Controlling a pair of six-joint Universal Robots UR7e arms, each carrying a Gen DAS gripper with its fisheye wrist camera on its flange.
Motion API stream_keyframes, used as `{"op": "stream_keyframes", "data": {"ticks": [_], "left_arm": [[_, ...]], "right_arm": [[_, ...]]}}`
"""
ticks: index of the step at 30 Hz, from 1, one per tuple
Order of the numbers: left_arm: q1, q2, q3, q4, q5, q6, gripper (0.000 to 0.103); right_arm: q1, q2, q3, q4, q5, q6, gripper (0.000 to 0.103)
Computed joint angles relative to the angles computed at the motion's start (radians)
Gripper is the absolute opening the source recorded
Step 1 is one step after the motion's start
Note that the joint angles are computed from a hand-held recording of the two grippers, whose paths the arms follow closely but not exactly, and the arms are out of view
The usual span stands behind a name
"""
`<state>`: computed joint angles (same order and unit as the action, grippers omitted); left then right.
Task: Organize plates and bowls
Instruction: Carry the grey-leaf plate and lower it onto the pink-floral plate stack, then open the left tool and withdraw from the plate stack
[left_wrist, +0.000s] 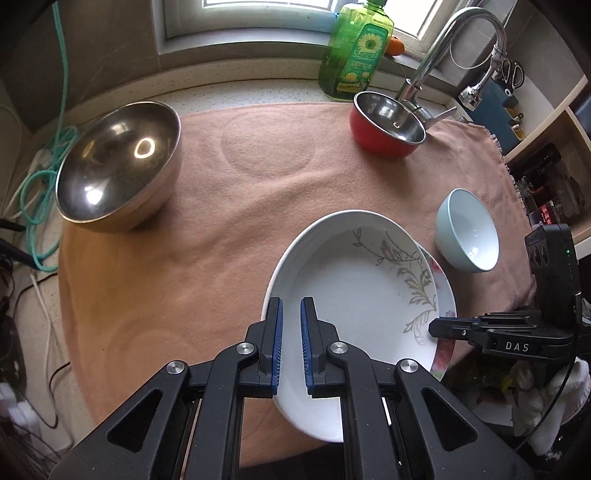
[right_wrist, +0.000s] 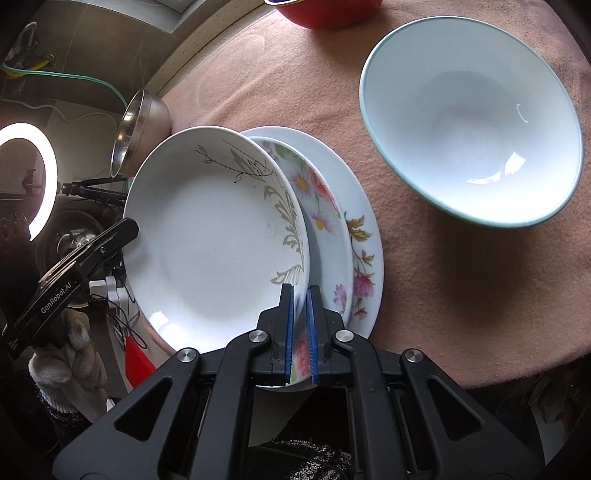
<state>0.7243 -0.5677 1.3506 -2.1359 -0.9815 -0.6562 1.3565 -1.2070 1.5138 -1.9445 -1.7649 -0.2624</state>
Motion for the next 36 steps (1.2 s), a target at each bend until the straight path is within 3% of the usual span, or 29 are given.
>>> {"op": "stream_keyframes", "data": {"ticks": [3,7,10,14,30,36], "left_arm": [[-0.015,-0.028,0.063,-0.068,0.013,-0.054,0.008],[-0.042,-0.077,0.157,-0.195,0.083,-0.139,0.009],[-0.050,-0.088,0.201,-0.257,0.110,-0.191,0.017],[-0.052,-0.063,0.188,-0.224,0.137,-0.207,0.017],[-0.056,-0.029,0.197,-0.223,0.099,-0.235,0.017],[-0.061,-0.022,0.200,-0.223,0.082,-0.248,0.017]], "right_arm": [[0.004,-0.003,0.004,-0.005,-0.002,-0.015,0.007],[0.016,-0.008,0.020,-0.034,-0.016,-0.053,0.009],[0.015,-0.010,0.022,-0.034,-0.012,-0.071,0.009],[0.012,-0.010,0.018,-0.028,-0.006,-0.082,0.009],[0.018,-0.038,0.026,-0.046,-0.031,-0.127,0.009],[0.031,-0.052,0.039,-0.070,-0.054,-0.164,0.028]]}}
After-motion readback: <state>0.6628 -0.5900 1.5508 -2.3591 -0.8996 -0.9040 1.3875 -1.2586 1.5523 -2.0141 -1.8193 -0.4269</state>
